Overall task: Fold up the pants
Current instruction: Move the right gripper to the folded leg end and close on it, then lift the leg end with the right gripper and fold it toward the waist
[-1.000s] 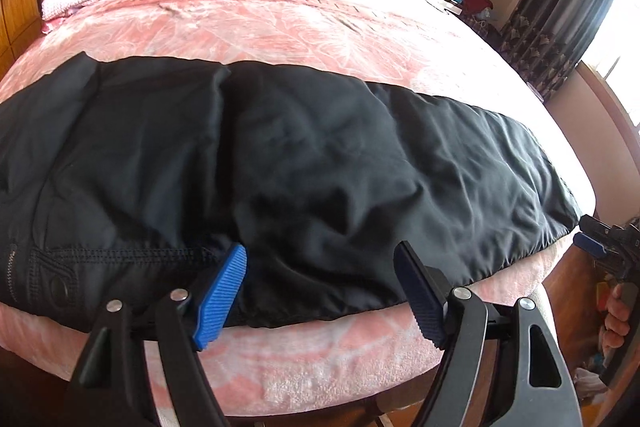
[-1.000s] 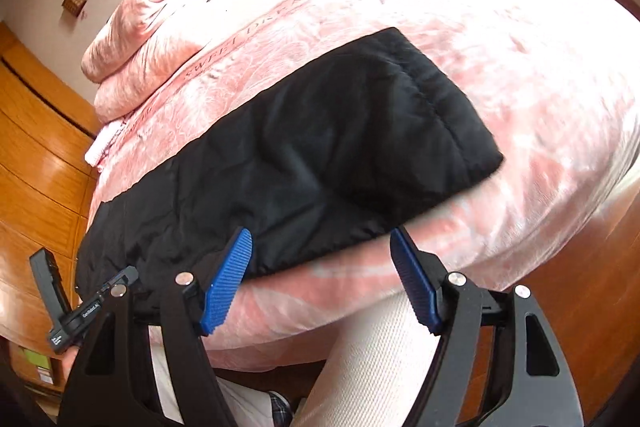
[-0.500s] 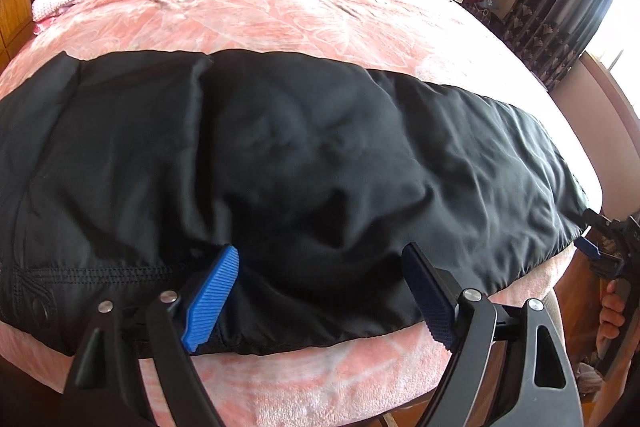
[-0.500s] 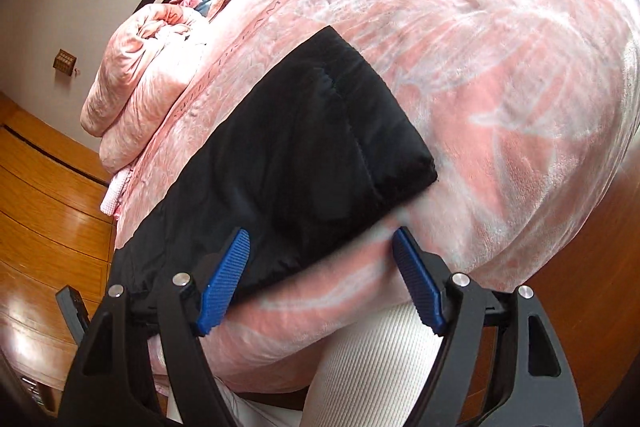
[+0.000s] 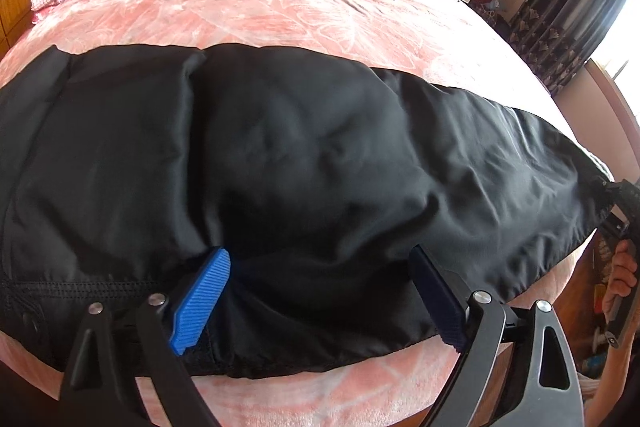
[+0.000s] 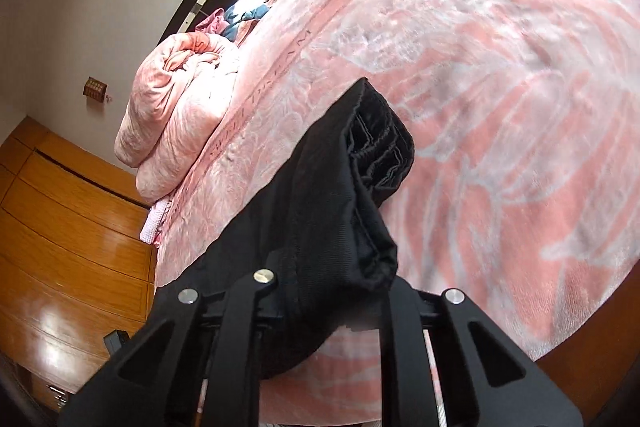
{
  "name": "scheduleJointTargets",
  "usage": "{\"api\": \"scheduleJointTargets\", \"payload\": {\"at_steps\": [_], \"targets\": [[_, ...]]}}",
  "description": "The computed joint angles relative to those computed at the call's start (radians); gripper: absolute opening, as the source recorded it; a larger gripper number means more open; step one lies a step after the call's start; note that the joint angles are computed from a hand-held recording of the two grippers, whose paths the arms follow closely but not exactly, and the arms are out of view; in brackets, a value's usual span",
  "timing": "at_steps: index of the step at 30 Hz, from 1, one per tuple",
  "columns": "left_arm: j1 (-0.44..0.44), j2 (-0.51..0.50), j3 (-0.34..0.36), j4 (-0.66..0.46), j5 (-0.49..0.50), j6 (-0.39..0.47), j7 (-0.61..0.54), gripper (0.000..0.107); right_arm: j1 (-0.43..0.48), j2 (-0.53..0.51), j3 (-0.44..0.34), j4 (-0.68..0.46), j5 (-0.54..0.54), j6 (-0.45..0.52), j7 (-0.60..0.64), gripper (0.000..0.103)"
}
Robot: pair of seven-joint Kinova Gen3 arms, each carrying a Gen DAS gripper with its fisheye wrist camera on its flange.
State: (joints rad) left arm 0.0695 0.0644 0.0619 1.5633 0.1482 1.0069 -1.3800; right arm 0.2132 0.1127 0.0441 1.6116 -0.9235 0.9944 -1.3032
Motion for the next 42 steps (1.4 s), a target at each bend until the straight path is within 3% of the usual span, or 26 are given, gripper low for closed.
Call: {"api": "scheduleJointTargets", "payload": {"at_steps": [4, 7, 9, 12, 14, 17, 19, 21, 26, 29, 36, 42], "targets": [[0.009, 0.035, 0.006, -0.052, 0.006, -0.019, 0.038, 0.091, -0.007, 0.042, -0.008, -0.172, 0.050, 0.057, -0.048, 0.011], [0.006, 0.057, 0.017, -0.073, 0.062, -0.043, 0.007, 0.091, -0.002, 0.039, -0.003, -0.222, 0.121, 0.047, -0.092, 0.011], [0.012, 0.072, 0.027, -0.079, 0.088, -0.054, -0.019, 0.091, 0.037, 0.039, -0.005, -0.198, 0.134, 0.030, -0.121, 0.011], [0.024, 0.091, 0.049, -0.065, 0.089, -0.077, -0.054, 0.091, 0.019, 0.059, 0.048, -0.148, 0.237, 0.010, -0.228, 0.011], [0.073, 0.090, 0.034, -0.043, 0.041, -0.114, -0.064, 0.095, 0.062, 0.098, 0.019, -0.105, 0.252, 0.027, -0.259, 0.012], [0.104, 0.085, 0.015, -0.040, 0.023, -0.114, -0.094, 0.096, 0.104, 0.065, -0.038, -0.052, 0.253, -0.027, -0.257, 0.012], [0.032, 0.067, 0.047, -0.041, 0.090, -0.092, -0.109, 0.095, 0.040, 0.031, -0.016, -0.073, 0.327, -0.044, -0.299, 0.012], [-0.005, 0.033, 0.034, -0.028, 0.138, -0.084, -0.125, 0.095, -0.039, -0.010, 0.005, -0.103, 0.408, -0.062, -0.339, 0.012], [-0.040, -0.050, -0.027, 0.007, 0.132, -0.053, -0.124, 0.095, -0.146, -0.086, -0.048, -0.177, 0.488, -0.091, -0.350, 0.012], [-0.083, -0.094, -0.064, 0.023, 0.127, -0.033, -0.132, 0.095, -0.254, -0.088, -0.098, -0.252, 0.600, -0.087, -0.376, 0.014], [-0.198, -0.153, -0.155, 0.053, 0.134, -0.001, -0.171, 0.096, -0.496, 0.003, -0.197, -0.398, 0.747, -0.046, -0.381, 0.014], [-0.277, -0.202, -0.220, 0.106, 0.163, -0.004, -0.192, 0.096, -0.706, 0.146, -0.220, -0.512, 0.889, 0.050, -0.475, 0.015]]}}
